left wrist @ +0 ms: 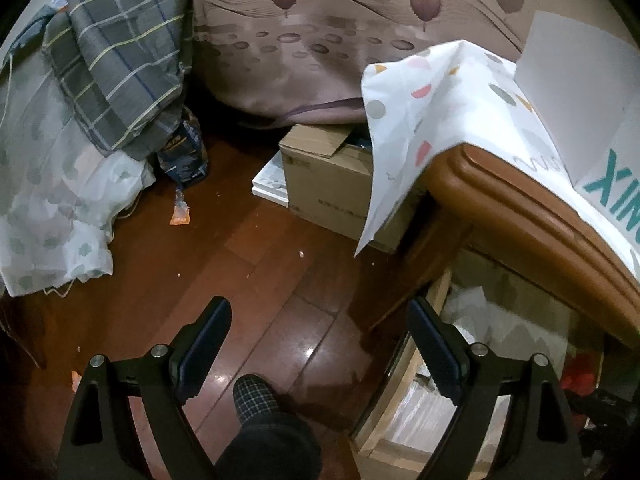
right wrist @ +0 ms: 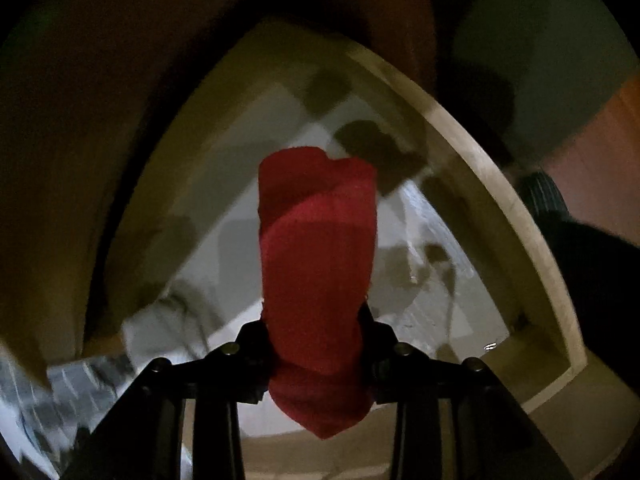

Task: Take underwear out of drawer
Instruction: 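Lift the red sock out of the drawer with the right gripper, then reach the left gripper into the drawer toward the white lace-trimmed underwear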

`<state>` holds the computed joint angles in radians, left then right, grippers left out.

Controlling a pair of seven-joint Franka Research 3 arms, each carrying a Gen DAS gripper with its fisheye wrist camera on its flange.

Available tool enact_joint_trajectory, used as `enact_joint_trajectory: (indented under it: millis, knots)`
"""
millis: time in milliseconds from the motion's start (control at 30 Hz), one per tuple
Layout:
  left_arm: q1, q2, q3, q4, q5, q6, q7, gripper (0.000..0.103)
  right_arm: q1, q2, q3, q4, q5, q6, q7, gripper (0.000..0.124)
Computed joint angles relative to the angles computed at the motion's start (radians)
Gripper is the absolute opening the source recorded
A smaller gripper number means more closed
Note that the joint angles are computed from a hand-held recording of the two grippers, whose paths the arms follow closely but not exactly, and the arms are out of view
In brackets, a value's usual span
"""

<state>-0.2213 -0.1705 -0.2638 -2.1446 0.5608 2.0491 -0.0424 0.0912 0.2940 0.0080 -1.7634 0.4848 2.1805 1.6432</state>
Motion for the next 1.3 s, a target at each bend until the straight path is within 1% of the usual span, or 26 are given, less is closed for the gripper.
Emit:
enact_joint_trajectory:
  millis: [33,100,133,167,233,300,333,367,400,433,500,533,667,733,800,833,900,933,1033,1100,1167,1233,1300]
  knots:
    - [-0.001,0.002,0.001,-0.001,-0.002,0.011,0.007,0.088,0.0,-0.024,0.004,-0.024,-0.003,0.01,-0.04,0.035]
    - [-0.003,0.012,0.0,0.007,-0.003,0.01,0.018,0.088,-0.003,-0.044,0.013,-0.035,0.011,0.02,-0.117,0.035]
    - [-0.005,0.02,-0.001,0.013,0.001,0.011,0.029,0.088,-0.001,-0.062,0.014,-0.059,0.009,0.037,-0.159,0.035]
    - [-0.007,0.025,0.0,0.016,0.002,0.016,0.038,0.088,0.004,-0.085,0.016,-0.077,-0.005,0.062,-0.216,0.035]
    - [-0.011,0.039,0.0,0.023,0.004,0.034,0.06,0.088,-0.001,-0.1,0.017,-0.124,0.015,0.122,-0.341,0.035]
    - [-0.016,0.052,0.001,0.031,0.006,0.051,0.083,0.088,0.009,-0.149,0.022,-0.176,0.011,0.19,-0.462,0.035]
    - [-0.018,0.054,0.004,0.028,0.001,0.074,0.097,0.088,0.004,-0.142,0.019,-0.177,0.029,0.206,-0.518,0.035]
    - [-0.019,0.053,0.006,0.022,-0.006,0.096,0.104,0.088,0.003,-0.157,0.026,-0.193,0.063,0.231,-0.6,0.035]
    - [-0.02,0.054,0.008,0.017,-0.014,0.123,0.11,0.088,0.001,-0.171,0.025,-0.209,0.084,0.243,-0.656,0.035]
    - [-0.02,0.056,0.015,0.006,-0.035,0.171,0.125,0.088,-0.005,-0.193,0.018,-0.221,0.098,0.243,-0.711,0.035]
    - [-0.018,0.064,0.02,-0.003,-0.064,0.228,0.147,0.087,-0.008,-0.234,0.009,-0.257,0.132,0.262,-0.827,0.035]
    - [-0.019,0.075,0.018,0.005,-0.066,0.237,0.155,0.087,-0.013,-0.253,0.0,-0.267,0.148,0.255,-0.874,0.035]
    - [-0.029,0.131,0.01,0.051,-0.056,0.264,0.212,0.087,-0.011,-0.318,-0.024,-0.334,0.262,0.3,-1.086,0.035]
    - [-0.035,0.16,0.012,0.076,-0.062,0.262,0.244,0.087,-0.02,-0.344,-0.047,-0.337,0.286,0.282,-1.137,0.035]
    - [-0.044,0.191,0.012,0.109,-0.059,0.238,0.254,0.087,-0.025,-0.361,-0.064,-0.339,0.332,0.265,-1.177,0.035]
    - [-0.046,0.201,0.015,0.117,-0.066,0.241,0.26,0.087,-0.023,-0.365,-0.066,-0.343,0.351,0.274,-1.185,0.035]
    - [-0.048,0.214,0.02,0.119,-0.09,0.274,0.28,0.087,-0.03,-0.368,-0.079,-0.334,0.385,0.277,-1.205,0.035]
    - [-0.05,0.229,0.021,0.127,-0.099,0.282,0.297,0.087,-0.038,-0.371,-0.087,-0.322,0.386,0.266,-1.201,0.035]
    - [-0.054,0.268,0.023,0.158,-0.13,0.289,0.363,0.087,-0.047,-0.364,-0.094,-0.308,0.434,0.291,-1.194,0.035]
    - [-0.06,0.293,0.024,0.182,-0.147,0.289,0.393,0.087,-0.06,-0.352,-0.105,-0.279,0.473,0.278,-1.177,0.035]
    - [-0.058,0.317,0.026,0.197,-0.18,0.313,0.439,0.087,-0.067,-0.348,-0.103,-0.273,0.502,0.287,-1.174,0.035]
    - [-0.062,0.344,0.031,0.227,-0.187,0.299,0.467,0.087,-0.073,-0.347,-0.103,-0.268,0.523,0.307,-1.18,0.035]
    - [-0.064,0.369,0.034,0.255,-0.202,0.277,0.494,0.087,-0.083,-0.336,-0.108,-0.251,0.542,0.29,-1.161,0.035]
